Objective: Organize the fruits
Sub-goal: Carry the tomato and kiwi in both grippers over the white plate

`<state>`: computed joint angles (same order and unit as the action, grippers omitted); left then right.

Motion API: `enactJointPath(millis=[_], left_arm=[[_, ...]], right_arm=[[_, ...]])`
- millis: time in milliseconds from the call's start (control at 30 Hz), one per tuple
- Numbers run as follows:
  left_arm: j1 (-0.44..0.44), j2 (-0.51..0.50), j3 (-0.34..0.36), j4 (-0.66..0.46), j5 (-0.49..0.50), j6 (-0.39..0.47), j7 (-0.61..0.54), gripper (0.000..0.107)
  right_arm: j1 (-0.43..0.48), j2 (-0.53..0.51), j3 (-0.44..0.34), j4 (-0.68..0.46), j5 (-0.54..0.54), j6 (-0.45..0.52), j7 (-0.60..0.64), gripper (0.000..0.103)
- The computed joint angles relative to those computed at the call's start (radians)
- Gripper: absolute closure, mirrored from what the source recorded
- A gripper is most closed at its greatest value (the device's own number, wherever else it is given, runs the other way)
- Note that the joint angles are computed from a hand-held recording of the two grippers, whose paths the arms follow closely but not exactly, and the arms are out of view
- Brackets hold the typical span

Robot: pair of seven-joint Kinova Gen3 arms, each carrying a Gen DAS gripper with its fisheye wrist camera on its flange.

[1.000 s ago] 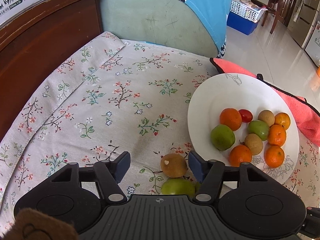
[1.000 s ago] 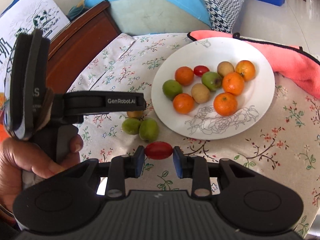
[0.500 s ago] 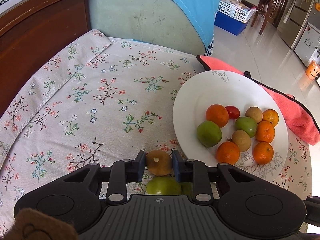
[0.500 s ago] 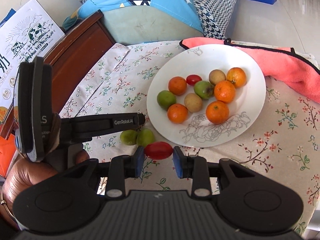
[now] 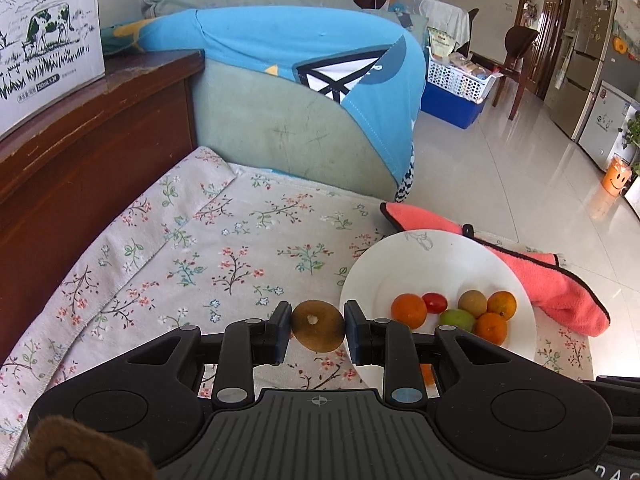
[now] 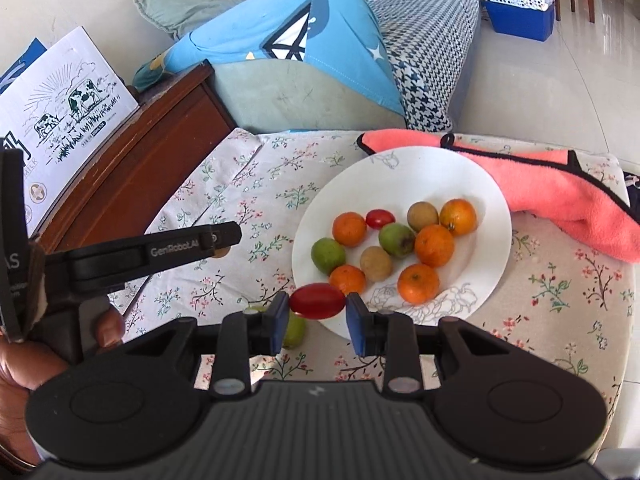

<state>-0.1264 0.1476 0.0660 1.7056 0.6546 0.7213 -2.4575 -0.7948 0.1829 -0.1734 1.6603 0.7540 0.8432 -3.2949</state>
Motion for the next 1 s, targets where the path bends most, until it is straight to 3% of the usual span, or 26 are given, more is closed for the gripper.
enactJointPath(millis=[200, 533, 1000], left_arm=[[-0.006, -0.023, -0.001, 0.01, 0.061, -0.002, -0.058, 0.082], [0.028, 0.011, 0.015, -0.011, 0.055, -0.014, -0.024, 0.082], [0.068, 0.142, 0.063, -0.099, -0.055, -0.052, 0.142, 0.082]], right_arm=[[-0.002, -0.02, 0.001, 0.0, 0.068, 0.042, -0.002, 0.072], [0.05, -0.024, 0.009, 0.018, 0.127, 0.084, -0.039, 0.072], [0.129, 0.048, 0.067, 0.016, 0.077, -0.039, -0.001, 0.072]])
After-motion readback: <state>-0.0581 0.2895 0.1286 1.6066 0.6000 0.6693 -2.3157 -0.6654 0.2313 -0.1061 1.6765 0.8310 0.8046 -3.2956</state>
